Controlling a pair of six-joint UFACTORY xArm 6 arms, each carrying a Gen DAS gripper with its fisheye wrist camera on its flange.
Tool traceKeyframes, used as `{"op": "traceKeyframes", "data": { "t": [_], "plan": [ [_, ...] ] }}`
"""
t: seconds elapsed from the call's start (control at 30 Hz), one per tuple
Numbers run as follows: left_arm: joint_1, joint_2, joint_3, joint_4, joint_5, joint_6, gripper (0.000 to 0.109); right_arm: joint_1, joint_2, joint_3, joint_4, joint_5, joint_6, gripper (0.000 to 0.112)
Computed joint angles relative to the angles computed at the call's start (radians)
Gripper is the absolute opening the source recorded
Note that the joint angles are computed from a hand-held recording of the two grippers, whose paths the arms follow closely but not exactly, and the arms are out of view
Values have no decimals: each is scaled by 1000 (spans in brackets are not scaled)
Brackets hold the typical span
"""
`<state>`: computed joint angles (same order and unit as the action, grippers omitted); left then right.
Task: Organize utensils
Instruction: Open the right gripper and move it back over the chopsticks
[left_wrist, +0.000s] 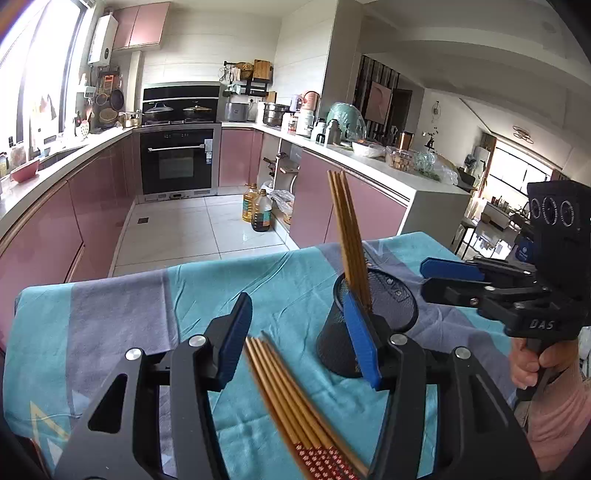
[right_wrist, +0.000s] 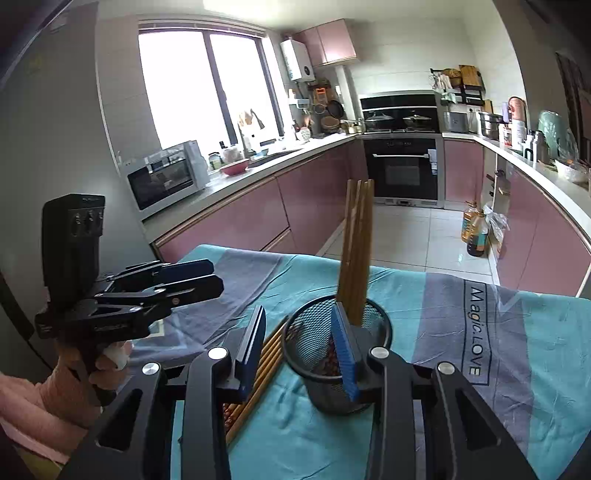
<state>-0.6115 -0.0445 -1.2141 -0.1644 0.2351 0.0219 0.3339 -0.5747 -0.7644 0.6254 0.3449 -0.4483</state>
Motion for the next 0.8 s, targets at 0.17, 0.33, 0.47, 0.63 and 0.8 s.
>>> {"op": "traceKeyframes", "data": {
  "t": [0.17,0.33,0.47,0.63,0.8],
  "plan": [
    [19,-63,119,68,37,-51,52,57,-25,58,35,35,-18,36],
    [29,-68,180,97,86,-92,52,99,50,70,10,64,49,36],
    [35,-56,212,120,96,-126,50,120,112,67,-29,63,118,36],
    [31,-44,224,111,101,-126,50,132,145,62,-77,54,186,36],
    [23,-27,213,99,103,-126,50,139,169,58,-121,38,239,36]
  ]
}}
